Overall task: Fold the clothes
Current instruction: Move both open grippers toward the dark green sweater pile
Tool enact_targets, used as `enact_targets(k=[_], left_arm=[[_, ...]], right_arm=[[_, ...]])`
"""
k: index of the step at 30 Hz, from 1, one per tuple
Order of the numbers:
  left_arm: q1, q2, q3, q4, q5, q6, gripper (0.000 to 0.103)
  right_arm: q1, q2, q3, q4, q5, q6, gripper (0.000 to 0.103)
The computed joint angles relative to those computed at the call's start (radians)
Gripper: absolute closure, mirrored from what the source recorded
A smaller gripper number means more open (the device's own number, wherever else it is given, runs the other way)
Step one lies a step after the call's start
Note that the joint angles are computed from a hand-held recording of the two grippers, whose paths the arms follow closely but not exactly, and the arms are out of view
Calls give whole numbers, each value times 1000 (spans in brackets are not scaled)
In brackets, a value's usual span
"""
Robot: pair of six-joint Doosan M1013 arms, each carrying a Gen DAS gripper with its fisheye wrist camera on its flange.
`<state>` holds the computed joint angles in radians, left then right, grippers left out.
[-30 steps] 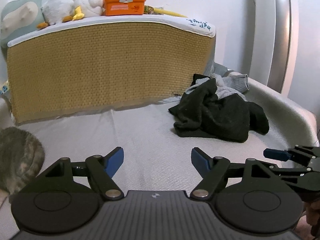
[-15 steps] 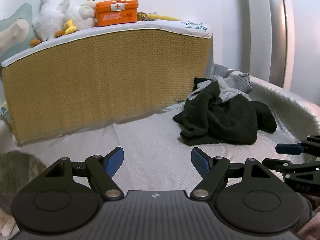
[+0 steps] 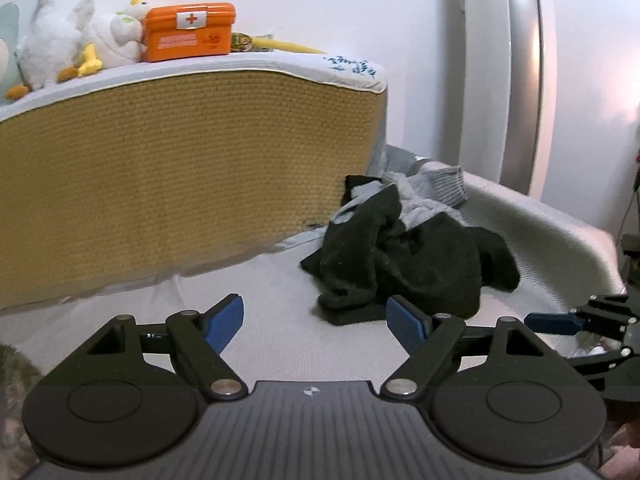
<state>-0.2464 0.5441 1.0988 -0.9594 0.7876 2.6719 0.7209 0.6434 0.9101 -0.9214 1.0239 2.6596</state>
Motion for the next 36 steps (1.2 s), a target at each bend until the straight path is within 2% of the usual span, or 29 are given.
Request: enact_targets(k=[3,9,13,18,26,32,36], left_arm=[[7,35,-53,-21,67,-26,17],[0,47,-70,-10,6,-14,17],[8,77,-111,5,47,-54,16],[12,111,-151,34,62,-105,16],[41,163,-215,-9,133,-117,14],[47,185,-239,29,121,-161,14],[57,199,-254,11,138,-173,14]], right_arm=[[-5,2,-2,5,9,-2,57],[-13,9,-11,6,20,-17,57],[-17,19,-29,-2,35,-27,57],[-28,30,-48,-1,46,-53,57],[-46,60,-94,20,81,-145,57],[-66,91,-137,61,93,-209,57],[-82,124,-183,98,91,-242,58]])
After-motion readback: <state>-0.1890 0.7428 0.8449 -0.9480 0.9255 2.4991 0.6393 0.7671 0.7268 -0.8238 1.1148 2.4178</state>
